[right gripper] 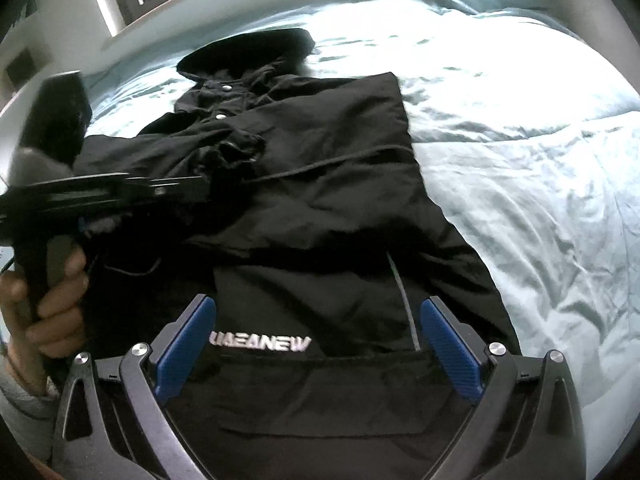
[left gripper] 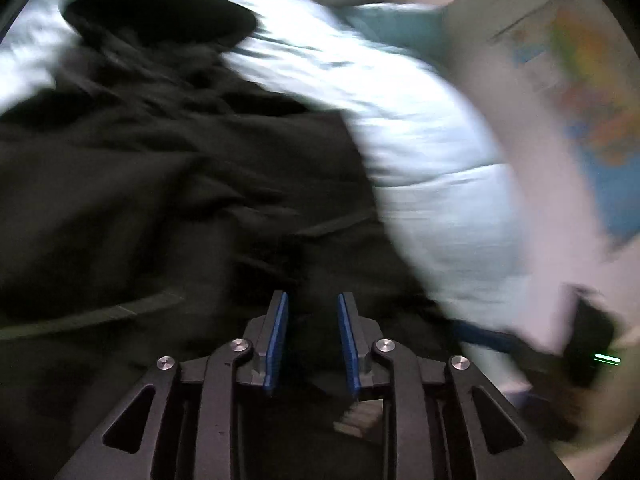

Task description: Fold large clothes

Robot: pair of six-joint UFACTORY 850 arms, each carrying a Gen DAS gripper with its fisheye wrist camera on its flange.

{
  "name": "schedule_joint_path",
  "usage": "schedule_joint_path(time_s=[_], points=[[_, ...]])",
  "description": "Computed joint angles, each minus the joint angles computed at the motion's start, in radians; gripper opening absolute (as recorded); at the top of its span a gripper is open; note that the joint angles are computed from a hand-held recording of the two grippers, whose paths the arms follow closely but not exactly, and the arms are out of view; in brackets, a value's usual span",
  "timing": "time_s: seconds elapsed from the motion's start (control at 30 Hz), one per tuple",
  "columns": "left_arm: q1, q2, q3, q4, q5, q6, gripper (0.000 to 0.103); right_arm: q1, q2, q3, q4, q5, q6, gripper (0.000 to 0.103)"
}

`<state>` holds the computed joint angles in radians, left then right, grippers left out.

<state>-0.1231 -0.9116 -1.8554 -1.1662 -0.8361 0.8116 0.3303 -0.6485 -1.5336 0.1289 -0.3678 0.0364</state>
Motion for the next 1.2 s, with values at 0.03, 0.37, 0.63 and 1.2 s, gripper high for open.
schedule_joint_path(time_s=[0.03, 0.37, 0.63, 1.2], points=[[0.008, 0.019, 0.025, -0.052, -0.027, 0.039, 0.036, -0.001, -0.008, -0.022, 0.039, -0.017, -0.04, 0.103], [0.071, 0.316, 0.335, 0.048, 0.393, 0.075, 0.055, 0.014, -0.263, -0.441, 0.292, -0.216, -0.156, 0.094], [0.152, 0.333, 0.383, 0.121, 0.454, -0.034, 0.055, 0.015, -0.626, -0.98, 0.321, -0.477, -0.022, 0.051], [0.076, 0.128, 0.183, 0.791, 0.452, -0.623, 0.055, -0.027, -0.332, -0.553, -0.227, -0.129, 0.196, 0.03]])
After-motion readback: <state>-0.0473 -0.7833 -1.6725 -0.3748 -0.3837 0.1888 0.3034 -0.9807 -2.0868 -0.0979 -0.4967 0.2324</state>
